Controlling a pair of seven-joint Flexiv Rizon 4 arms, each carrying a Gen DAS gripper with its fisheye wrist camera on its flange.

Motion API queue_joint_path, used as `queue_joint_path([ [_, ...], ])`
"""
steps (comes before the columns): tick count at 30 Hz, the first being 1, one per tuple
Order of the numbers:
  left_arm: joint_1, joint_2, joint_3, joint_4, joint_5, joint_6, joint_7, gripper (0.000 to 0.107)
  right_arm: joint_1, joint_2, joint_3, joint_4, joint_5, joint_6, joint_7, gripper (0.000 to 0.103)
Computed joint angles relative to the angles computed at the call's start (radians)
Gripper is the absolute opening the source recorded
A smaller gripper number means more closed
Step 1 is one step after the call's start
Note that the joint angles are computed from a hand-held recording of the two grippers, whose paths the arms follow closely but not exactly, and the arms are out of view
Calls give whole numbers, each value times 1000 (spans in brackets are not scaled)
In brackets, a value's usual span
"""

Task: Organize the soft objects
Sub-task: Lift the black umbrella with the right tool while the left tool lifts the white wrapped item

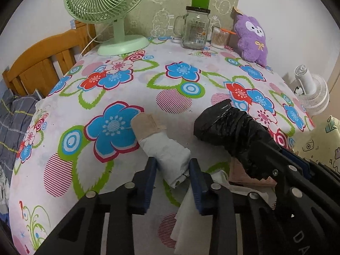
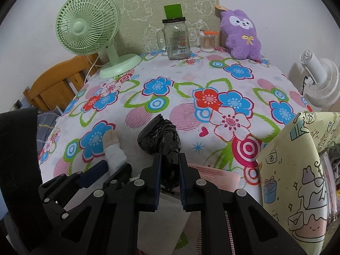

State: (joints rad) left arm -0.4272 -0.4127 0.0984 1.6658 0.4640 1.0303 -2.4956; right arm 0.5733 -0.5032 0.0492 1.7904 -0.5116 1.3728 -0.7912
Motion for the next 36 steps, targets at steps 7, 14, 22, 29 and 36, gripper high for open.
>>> queue_joint_path([
  [7, -8, 11, 4, 4, 14, -5, -5, 26, 10, 7, -12, 10, -13, 6, 6, 18],
  [14, -21, 46, 2, 11, 68, -20, -54, 26, 29, 34, -39, 38, -53, 29, 39, 18],
  [22, -30, 85, -15, 21, 127, -36, -110, 26, 42, 78, -66, 83, -119, 59, 100, 18],
  [29, -35, 124, -35, 32, 178, -52, -158, 26, 38, 116, -71, 120, -171, 82, 144, 16],
  [36, -37, 156, -62, 37, 218, -73, -196, 26, 37, 165, -89, 164, -251, 103, 210, 16],
])
